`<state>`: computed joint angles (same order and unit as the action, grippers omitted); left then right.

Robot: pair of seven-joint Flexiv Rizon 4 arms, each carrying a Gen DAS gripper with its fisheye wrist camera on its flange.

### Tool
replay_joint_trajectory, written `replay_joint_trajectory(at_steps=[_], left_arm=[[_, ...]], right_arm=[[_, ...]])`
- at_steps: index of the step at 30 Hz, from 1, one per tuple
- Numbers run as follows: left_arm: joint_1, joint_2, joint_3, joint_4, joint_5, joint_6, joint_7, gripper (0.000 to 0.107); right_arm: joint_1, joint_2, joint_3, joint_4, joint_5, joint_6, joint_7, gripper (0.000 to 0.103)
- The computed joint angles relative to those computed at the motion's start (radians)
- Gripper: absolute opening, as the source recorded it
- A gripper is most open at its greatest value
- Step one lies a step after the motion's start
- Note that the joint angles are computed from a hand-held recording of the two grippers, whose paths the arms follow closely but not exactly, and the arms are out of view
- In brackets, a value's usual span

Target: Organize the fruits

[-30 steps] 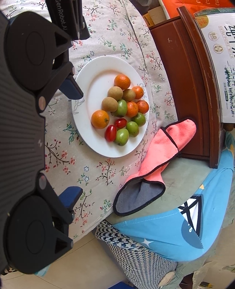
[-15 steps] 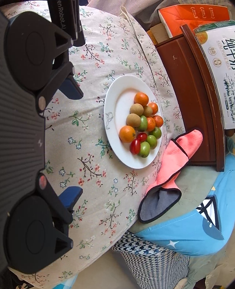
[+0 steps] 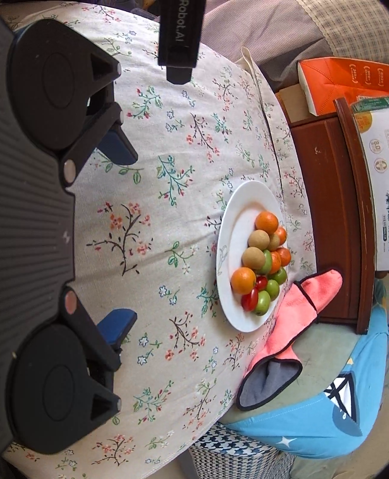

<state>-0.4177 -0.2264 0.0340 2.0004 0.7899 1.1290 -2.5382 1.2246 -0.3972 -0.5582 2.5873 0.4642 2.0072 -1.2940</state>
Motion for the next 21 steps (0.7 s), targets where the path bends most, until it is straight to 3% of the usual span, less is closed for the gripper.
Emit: replay_joint_trajectory(at_steps=[3, 8, 12, 21], left_arm=[[0.006, 0.010, 0.004, 0.007, -0.003, 0.009, -0.010, 0.098], [0.023, 0.018, 0.000, 0.019, -0.027, 0.044, -0.003, 0.098], [0.026, 0.019, 0.000, 0.022, -0.038, 0.057, 0.003, 0.098], [0.022, 0.018, 0.005, 0.021, -0.042, 0.060, -0.003, 0.098]], right_arm=[[-0.043, -0.026, 0.076, -0.006, -0.003, 0.038, -0.003, 0.102], [-0.022, -0.107, 0.115, -0.029, 0.058, 0.129, -0.069, 0.102], [-0.080, -0.146, 0.202, -0.064, 0.093, 0.203, -0.103, 0.102], [-0.137, -0.222, 0.286, -0.178, 0.199, 0.264, -0.187, 0.102]])
